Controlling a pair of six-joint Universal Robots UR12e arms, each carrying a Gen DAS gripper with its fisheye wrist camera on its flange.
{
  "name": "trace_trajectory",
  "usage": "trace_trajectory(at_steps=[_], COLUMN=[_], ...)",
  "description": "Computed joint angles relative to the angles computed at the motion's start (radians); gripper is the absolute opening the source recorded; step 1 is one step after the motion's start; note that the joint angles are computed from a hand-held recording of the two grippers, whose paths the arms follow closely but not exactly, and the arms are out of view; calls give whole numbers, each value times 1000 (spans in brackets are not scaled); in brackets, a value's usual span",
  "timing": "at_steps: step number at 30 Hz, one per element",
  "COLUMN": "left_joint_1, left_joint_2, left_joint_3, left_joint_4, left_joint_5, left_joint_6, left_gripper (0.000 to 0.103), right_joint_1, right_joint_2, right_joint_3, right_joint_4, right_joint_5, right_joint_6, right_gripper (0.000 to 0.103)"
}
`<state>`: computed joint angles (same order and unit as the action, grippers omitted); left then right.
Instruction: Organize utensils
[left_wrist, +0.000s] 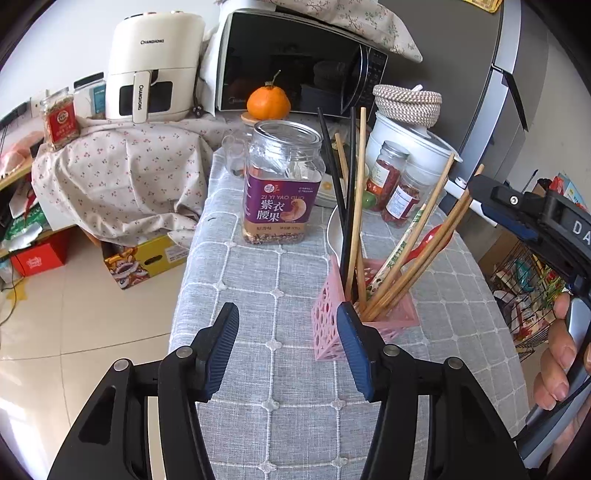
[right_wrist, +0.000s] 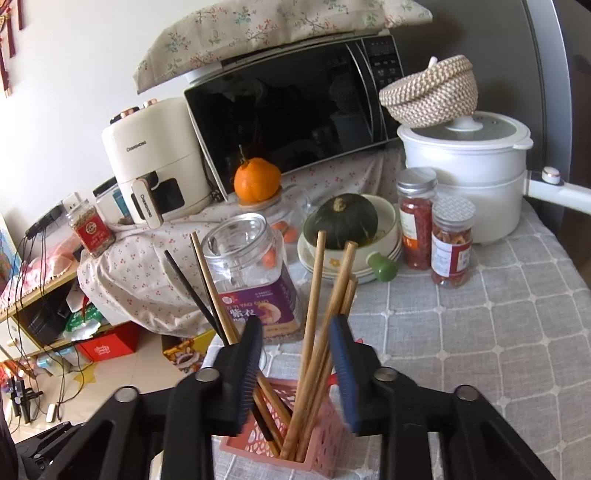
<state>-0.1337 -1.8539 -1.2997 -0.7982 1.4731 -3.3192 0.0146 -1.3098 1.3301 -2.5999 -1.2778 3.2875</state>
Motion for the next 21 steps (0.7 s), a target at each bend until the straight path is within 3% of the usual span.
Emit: trace_trajectory(at_steps=[6, 13, 16, 21], left_joint_1=[-17, -72, -97, -132], left_joint_2=[7, 33, 46, 62], left_joint_3=[6, -4, -11, -20], left_joint_4=[-15, -18, -8, 5], left_joint_5=[7, 132, 180, 238], left_joint_6=[-15, 2, 27, 39], left_gripper=[74, 89, 95, 102], right_joint_1=[-20, -39, -44, -57], right_joint_2=[-53, -125, -154, -195], right_joint_3=[45, 99, 119, 152], right_joint_4=[-58, 40, 106, 166], right_joint_5=[-3, -63, -119, -198], right_joint_6=[-21, -104, -119, -138], right_gripper=[69, 86, 101, 102])
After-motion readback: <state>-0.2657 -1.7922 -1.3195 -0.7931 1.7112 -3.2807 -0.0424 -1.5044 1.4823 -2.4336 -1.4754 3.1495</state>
